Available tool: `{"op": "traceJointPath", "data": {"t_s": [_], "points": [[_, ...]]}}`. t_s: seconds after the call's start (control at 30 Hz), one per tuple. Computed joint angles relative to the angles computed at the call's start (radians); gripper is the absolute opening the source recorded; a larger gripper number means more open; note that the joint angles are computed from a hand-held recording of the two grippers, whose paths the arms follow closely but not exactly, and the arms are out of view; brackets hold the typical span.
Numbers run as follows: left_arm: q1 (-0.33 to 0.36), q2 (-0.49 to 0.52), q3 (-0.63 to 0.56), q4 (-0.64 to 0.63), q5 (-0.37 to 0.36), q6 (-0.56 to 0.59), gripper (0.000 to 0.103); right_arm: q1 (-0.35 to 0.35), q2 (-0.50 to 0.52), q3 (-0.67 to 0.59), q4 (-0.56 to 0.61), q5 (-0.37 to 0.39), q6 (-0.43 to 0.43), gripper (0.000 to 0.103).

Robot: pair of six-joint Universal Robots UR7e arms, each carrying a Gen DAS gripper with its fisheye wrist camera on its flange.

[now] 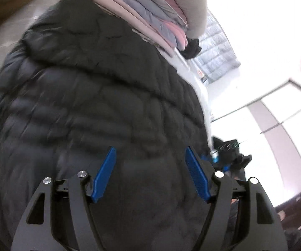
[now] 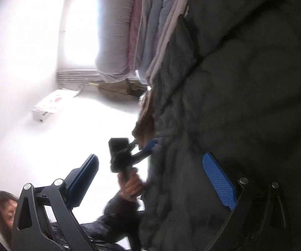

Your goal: Fold large clothes

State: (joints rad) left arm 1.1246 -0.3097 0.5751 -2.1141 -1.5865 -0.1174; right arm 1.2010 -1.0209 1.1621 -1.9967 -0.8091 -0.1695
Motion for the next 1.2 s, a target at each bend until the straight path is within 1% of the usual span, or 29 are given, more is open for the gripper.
{"op": "traceJointPath", "data": {"t_s": [0.03,0.07,0.1,0.13,0.17,0.2,0.23,0.27,0.3,0.33,0.37,0.4,0.43,0.47,0.5,0.53,0.57,0.6,0.63,0.67,0.7,0.73,0.77,0.8,0.87,0.97,1.07,1.2], "points": [[-0.006,-0.008,0.017,0.016,0.044,0.01,0.065,-0.007,-0.018,0.034,-0.05,0.035,0.038,0.096],[-0.011,-0.029,0.06,0.001,0.089,-0.002,0.065,-0.017,-0.031,0.059,-0.088,0.083,0.063,0.096],[-0.011,-0.054,0.109,-0.052,0.097,-0.035,0.065,-0.022,-0.052,0.095,-0.148,0.125,0.094,0.096],[-0.01,-0.084,0.175,-0.145,0.079,-0.061,0.065,-0.012,-0.067,0.112,-0.191,0.124,0.115,0.096],[-0.012,-0.118,0.22,-0.195,0.055,-0.072,0.065,-0.005,-0.084,0.123,-0.196,0.082,0.095,0.096],[-0.021,-0.138,0.24,-0.204,0.074,-0.042,0.068,0.007,-0.087,0.113,-0.158,-0.003,0.077,0.096],[-0.034,-0.14,0.236,-0.171,0.134,-0.014,0.07,0.021,-0.08,0.08,-0.082,-0.107,0.066,0.095],[-0.043,-0.118,0.221,-0.096,0.222,-0.011,0.073,0.031,-0.072,0.057,-0.027,-0.172,0.06,0.093],[-0.046,-0.102,0.203,-0.033,0.269,-0.024,0.066,0.036,-0.081,0.047,-0.014,-0.194,0.092,0.092],[-0.047,-0.112,0.209,-0.013,0.275,-0.039,0.064,0.038,-0.106,0.059,-0.044,-0.178,0.143,0.092],[-0.049,-0.155,0.252,-0.034,0.244,-0.067,0.064,0.033,-0.134,0.09,-0.083,-0.132,0.152,0.092],[-0.049,-0.184,0.292,-0.075,0.216,-0.071,0.064,0.036,-0.172,0.119,-0.12,-0.119,0.139,0.093],[-0.049,-0.235,0.362,-0.139,0.178,-0.073,0.065,0.038,-0.222,0.153,-0.151,-0.148,0.12,0.096],[-0.047,-0.28,0.418,-0.174,0.145,-0.072,0.068,0.04,-0.277,0.188,-0.174,-0.219,0.109,0.096],[-0.043,-0.321,0.46,-0.182,0.118,-0.076,0.077,0.039,-0.322,0.209,-0.164,-0.289,0.101,0.096],[-0.041,-0.348,0.488,-0.181,0.117,-0.079,0.08,0.028,-0.356,0.229,-0.15,-0.317,0.09,0.096],[-0.037,-0.38,0.52,-0.185,0.136,-0.088,0.085,0.014,-0.391,0.249,-0.137,-0.361,0.09,0.096],[-0.03,-0.413,0.553,-0.188,0.151,-0.097,0.086,0.003,-0.418,0.265,-0.123,-0.424,0.107,0.096],[-0.02,-0.43,0.571,-0.188,0.162,-0.115,0.087,-0.008,-0.442,0.285,-0.111,-0.468,0.116,0.096],[-0.002,-0.461,0.6,-0.196,0.165,-0.158,0.087,-0.025,-0.472,0.309,-0.096,-0.522,0.123,0.096],[0.013,-0.484,0.626,-0.211,0.161,-0.203,0.087,-0.041,-0.49,0.329,-0.088,-0.534,0.115,0.096],[0.024,-0.526,0.677,-0.229,0.15,-0.232,0.087,-0.057,-0.505,0.347,-0.068,-0.523,0.103,0.096],[0.04,-0.544,0.699,-0.238,0.132,-0.259,0.087,-0.058,-0.522,0.382,-0.065,-0.528,0.094,0.096],[0.047,-0.556,0.716,-0.236,0.137,-0.277,0.087,-0.061,-0.529,0.389,-0.044,-0.529,0.083,0.096],[0.058,-0.571,0.739,-0.211,0.134,-0.295,0.087,-0.071,-0.527,0.387,0.018,-0.496,0.059,0.096],[0.062,-0.564,0.742,-0.155,0.125,-0.302,0.087,-0.06,-0.524,0.395,0.046,-0.528,0.036,0.096],[0.045,-0.564,0.755,-0.137,0.143,-0.281,0.091,-0.063,-0.526,0.409,0.048,-0.501,0.04,0.096],[0.042,-0.559,0.762,-0.122,0.082,-0.275,0.092,-0.092,-0.547,0.438,0.055,-0.441,0.017,0.096]]}}
